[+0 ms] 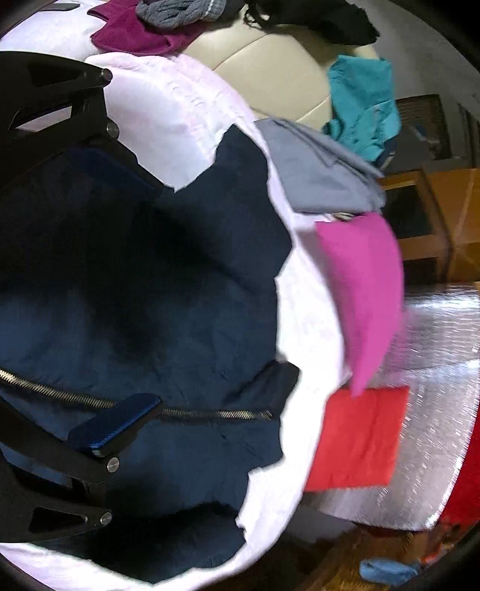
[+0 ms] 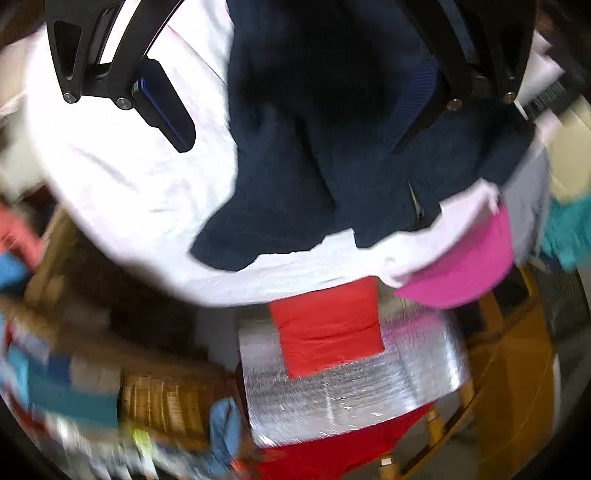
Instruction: Fold large clothes
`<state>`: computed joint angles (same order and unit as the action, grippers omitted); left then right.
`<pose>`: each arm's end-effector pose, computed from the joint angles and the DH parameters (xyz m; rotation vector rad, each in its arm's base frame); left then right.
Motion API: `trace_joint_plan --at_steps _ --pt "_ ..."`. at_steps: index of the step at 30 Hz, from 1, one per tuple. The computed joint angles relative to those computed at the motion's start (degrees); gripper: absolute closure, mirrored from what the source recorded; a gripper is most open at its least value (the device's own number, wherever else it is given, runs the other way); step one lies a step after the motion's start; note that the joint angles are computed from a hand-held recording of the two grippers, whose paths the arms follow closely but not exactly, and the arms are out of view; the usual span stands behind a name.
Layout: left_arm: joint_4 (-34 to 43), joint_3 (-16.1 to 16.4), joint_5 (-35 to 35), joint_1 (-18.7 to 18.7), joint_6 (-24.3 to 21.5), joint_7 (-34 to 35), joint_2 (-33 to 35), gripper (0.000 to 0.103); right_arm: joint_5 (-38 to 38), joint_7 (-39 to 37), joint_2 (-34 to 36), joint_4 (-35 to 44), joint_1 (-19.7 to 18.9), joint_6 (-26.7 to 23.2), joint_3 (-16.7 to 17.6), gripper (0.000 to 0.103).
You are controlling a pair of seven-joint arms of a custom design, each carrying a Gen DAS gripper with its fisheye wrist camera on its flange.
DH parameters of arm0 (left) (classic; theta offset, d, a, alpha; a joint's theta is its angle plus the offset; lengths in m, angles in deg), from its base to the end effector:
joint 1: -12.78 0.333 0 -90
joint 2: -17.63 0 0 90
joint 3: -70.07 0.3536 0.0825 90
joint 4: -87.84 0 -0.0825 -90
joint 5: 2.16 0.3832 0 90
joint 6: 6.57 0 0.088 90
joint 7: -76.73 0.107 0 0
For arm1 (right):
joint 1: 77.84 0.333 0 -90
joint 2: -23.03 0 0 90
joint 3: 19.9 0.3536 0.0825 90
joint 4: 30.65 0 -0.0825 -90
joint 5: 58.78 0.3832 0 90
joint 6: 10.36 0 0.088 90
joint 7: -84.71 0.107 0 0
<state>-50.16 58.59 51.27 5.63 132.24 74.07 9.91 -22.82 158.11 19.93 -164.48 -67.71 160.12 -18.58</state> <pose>0.4594 -0.1528 0.4170 -2.1983 1.1487 -0.3188 0.5323 0.0666 0.4671 -1.6446 1.8072 -0.3583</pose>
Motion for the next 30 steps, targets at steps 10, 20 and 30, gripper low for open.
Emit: trace_joint_plan --at_steps 10,20,30 --pt "0.9 1.5 4.2 1.0 -0.9 -1.3 5.9 0.0 29.6 -7.4 24.5 25.3 -11.2 -22.3 -1.6 0.019" --pt "2.0 2.0 6.4 0.9 -2.9 -2.5 7.0 0.0 36.5 -5.2 32.5 32.5 -16.8 -25.9 3.8 0.073" --pt "-2.3 1.8 7.2 2.2 -3.4 -5.7 0.5 0.0 45.1 -28.6 16.2 22.6 -10.7 -29.0 6.3 0.079"
